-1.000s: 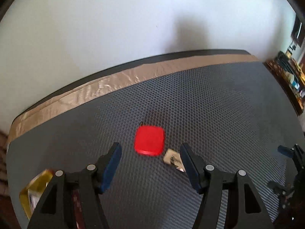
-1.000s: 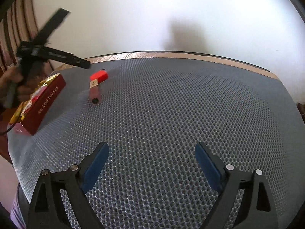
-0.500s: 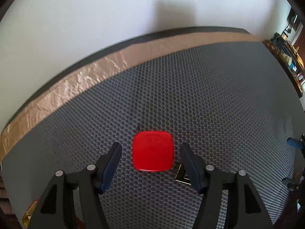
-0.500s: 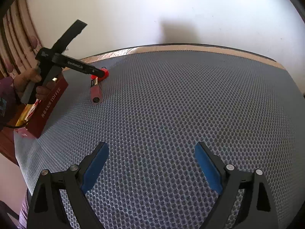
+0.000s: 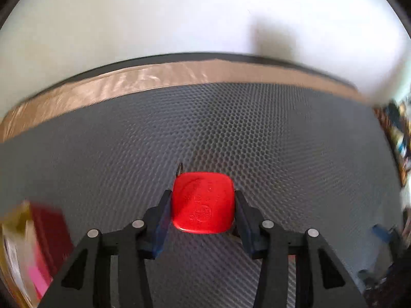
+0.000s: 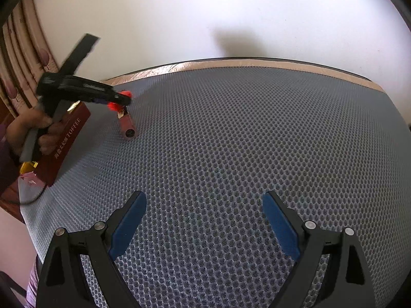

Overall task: Organize rigid objects
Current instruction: 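Lift the red box with left tool while right tool grasps the YSL lipstick, then lower the red box into the tin tray and open the left tool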

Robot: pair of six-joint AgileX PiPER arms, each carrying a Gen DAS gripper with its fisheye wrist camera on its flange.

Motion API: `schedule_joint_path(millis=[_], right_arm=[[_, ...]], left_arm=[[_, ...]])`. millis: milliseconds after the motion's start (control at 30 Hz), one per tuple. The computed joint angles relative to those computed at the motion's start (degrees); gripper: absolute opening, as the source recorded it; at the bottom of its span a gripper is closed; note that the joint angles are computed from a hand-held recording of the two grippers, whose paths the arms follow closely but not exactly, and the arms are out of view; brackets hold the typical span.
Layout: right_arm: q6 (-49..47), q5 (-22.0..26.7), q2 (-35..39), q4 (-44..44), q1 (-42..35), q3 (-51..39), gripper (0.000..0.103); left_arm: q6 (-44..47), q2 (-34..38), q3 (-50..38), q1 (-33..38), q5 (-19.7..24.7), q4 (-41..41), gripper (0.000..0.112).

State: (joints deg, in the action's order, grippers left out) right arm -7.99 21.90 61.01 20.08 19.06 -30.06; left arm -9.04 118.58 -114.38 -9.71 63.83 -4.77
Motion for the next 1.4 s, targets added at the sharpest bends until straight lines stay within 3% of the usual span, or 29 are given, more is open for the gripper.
schedule_joint_path(millis=[133, 300, 400, 600, 733, 933, 1000, 1133, 1200, 1233, 1400], right_arm=[[2.7, 0.2, 0.5, -3.6, 3.0, -0.9, 0.091], [-1.2, 0.9, 4.2, -0.8, 7.1, -7.0, 0.091], [2.7, 0.0, 11.2, -5.9, 11.0, -14.2, 0.091], [8.1, 5.7, 26.3, -14.7, 14.7, -31.0, 0.084], [8.9, 10.1, 32.4, -16.5, 15.5, -38.5, 0.081], [9.4, 15.7, 39.8, -17.0, 16.4, -46.7, 0.074], [10.2, 17.9, 42.0, -18.7, 17.3, -48.9, 0.058], [12.6, 18.8, 43.5, -22.3, 18.8, -50.3, 0.05], [12.7, 20.0, 43.6, -23.0, 19.3, -51.2, 0.025], [13.5, 20.6, 43.7, -24.1, 19.8, -51.7, 0.019], [13.9, 21.5, 42.9, -22.3, 19.2, -51.3, 0.018]], left_arm=[[-3.9, -12.1, 13.6, 0.3, -4.5, -3.5, 0.047], [-4.7, -27.7, 28.3, 1.4, -7.6, -6.6, 0.047], [-9.4, -35.6, 33.6, 0.2, -6.2, -6.4, 0.047], [-10.7, -45.4, 41.4, 5.6, -5.8, -6.5, 0.047], [-10.0, -52.4, 44.7, 10.2, -2.5, -6.7, 0.047], [-5.9, -55.9, 45.9, 17.3, 1.1, -9.4, 0.047], [-3.8, -56.7, 46.4, 20.6, 2.2, -11.0, 0.047], [-0.4, -56.3, 47.6, 24.0, 2.3, -12.7, 0.047], [0.7, -55.2, 48.3, 24.7, 1.7, -13.2, 0.047], [1.6, -54.7, 48.5, 25.4, 1.4, -13.8, 0.047], [0.7, -51.5, 48.0, 23.9, -3.0, -9.0, 0.047]])
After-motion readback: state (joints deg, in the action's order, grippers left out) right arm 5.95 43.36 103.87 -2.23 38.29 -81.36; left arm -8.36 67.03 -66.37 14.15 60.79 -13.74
